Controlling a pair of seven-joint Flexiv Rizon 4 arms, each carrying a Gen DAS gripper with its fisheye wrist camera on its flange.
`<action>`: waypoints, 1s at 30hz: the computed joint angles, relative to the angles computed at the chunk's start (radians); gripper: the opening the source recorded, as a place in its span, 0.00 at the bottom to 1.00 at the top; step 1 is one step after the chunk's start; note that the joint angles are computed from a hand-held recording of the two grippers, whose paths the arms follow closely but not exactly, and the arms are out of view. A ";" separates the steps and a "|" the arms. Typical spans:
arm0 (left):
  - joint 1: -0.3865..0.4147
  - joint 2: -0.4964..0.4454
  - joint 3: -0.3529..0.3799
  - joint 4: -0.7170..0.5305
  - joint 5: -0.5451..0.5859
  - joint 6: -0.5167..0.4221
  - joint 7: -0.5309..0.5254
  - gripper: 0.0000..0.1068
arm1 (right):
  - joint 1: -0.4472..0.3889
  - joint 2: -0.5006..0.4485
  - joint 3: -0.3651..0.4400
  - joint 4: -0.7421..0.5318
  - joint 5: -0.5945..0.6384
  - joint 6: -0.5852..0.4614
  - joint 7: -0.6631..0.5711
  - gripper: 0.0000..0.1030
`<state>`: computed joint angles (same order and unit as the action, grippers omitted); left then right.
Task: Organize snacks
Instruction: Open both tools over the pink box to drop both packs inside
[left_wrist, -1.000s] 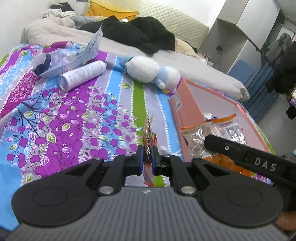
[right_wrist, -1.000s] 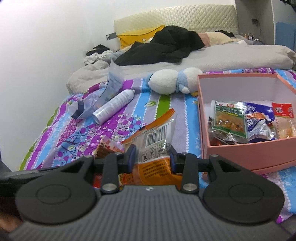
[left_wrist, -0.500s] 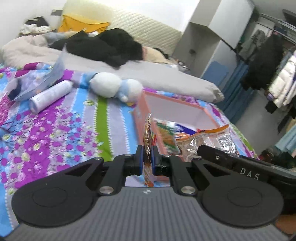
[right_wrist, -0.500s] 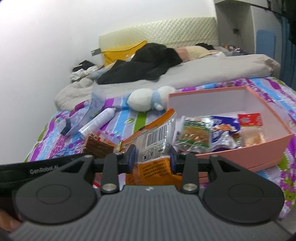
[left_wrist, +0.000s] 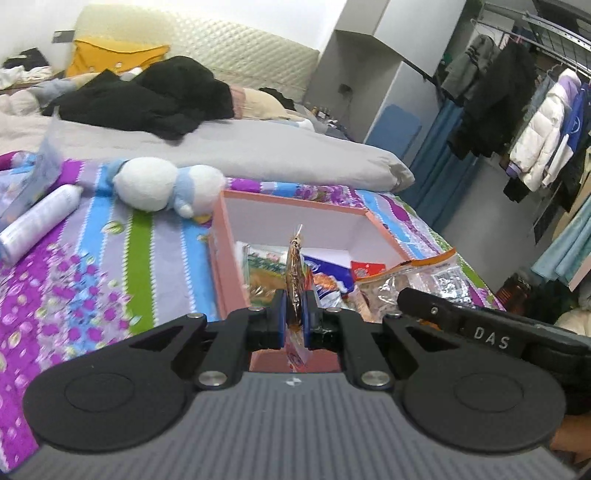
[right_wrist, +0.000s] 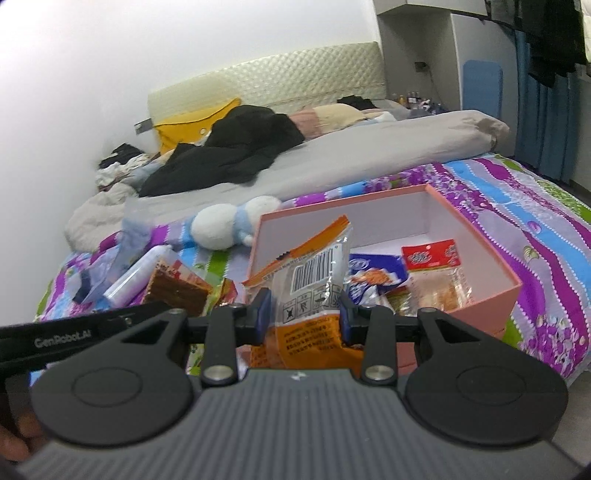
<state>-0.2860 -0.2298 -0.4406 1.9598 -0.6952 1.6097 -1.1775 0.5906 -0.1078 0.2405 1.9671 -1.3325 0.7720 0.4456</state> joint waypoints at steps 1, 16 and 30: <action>-0.030 -0.023 0.041 -0.037 0.042 -0.020 -0.028 0.09 | -0.010 0.000 -0.008 0.001 -0.001 0.012 -0.003 0.38; -0.170 -0.427 0.261 -0.658 0.394 -0.422 -0.300 0.10 | -0.140 -0.110 -0.113 -0.043 0.045 0.241 -0.105 0.39; -0.163 -0.525 0.273 -0.809 0.445 -0.564 -0.354 0.48 | -0.139 -0.169 -0.172 -0.065 0.135 0.312 -0.152 0.64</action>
